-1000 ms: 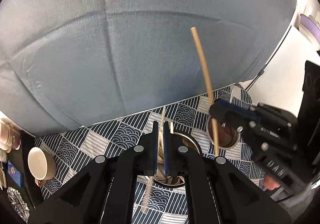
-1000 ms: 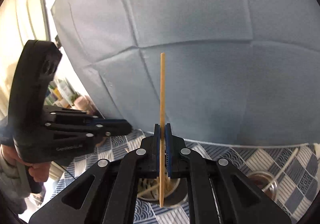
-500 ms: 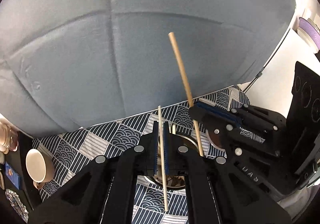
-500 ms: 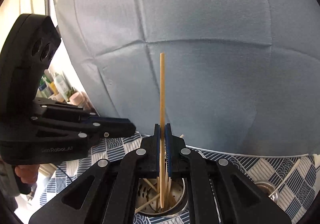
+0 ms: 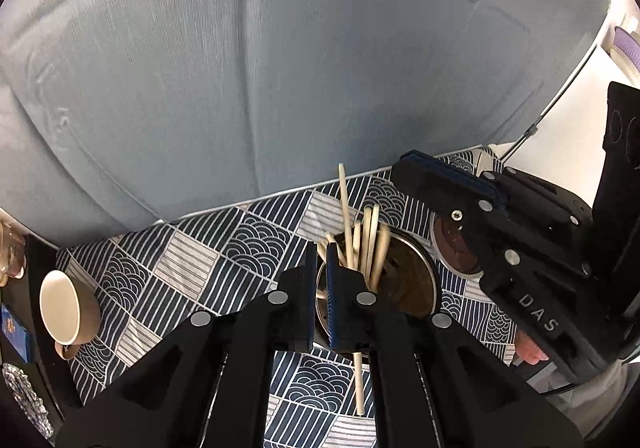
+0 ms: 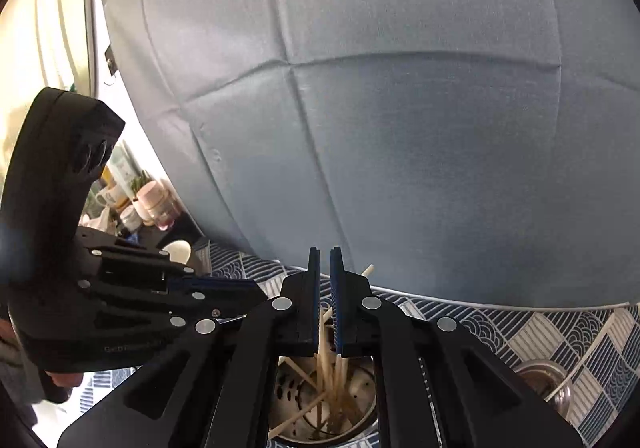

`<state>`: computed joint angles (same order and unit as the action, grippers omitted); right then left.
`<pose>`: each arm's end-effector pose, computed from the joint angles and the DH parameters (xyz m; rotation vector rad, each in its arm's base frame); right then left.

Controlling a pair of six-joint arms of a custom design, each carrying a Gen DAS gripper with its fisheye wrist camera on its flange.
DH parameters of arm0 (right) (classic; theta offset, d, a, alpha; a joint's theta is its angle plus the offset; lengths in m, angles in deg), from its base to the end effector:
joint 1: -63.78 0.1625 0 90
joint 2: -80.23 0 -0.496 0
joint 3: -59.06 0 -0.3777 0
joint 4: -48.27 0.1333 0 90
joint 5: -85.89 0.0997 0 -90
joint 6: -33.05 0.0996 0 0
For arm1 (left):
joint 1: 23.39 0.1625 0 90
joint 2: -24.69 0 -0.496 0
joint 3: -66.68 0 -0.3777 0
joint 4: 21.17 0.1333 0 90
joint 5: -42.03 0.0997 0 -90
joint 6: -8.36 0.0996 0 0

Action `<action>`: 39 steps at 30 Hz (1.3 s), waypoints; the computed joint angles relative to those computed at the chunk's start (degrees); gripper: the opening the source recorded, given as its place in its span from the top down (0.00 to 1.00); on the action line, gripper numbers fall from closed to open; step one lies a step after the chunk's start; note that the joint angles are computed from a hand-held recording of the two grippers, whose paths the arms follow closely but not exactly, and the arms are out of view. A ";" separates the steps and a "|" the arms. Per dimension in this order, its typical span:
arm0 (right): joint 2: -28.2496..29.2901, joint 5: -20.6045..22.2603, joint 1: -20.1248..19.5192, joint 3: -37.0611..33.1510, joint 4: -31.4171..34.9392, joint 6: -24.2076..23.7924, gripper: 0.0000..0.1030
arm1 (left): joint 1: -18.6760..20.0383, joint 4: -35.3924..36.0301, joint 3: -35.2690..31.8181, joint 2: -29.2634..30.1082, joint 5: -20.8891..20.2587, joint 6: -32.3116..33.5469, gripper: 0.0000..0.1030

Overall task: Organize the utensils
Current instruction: 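Open the right tool to drop its chopstick into the holder, then lower the left tool's chopstick into the holder and open the left tool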

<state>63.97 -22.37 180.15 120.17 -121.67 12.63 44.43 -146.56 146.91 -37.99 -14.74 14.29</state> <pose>0.4823 -0.7430 0.0149 0.9555 -2.5574 0.8836 -0.0934 -0.7267 0.4405 0.5066 2.5184 -0.5069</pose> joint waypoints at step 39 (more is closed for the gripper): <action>-8.86 -3.13 -4.30 18.55 -7.19 8.98 0.67 | -1.18 5.92 0.63 1.28 3.34 0.75 0.95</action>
<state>55.11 -25.50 175.85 138.72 -128.86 21.61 43.25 -140.65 147.55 -36.72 -11.40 15.04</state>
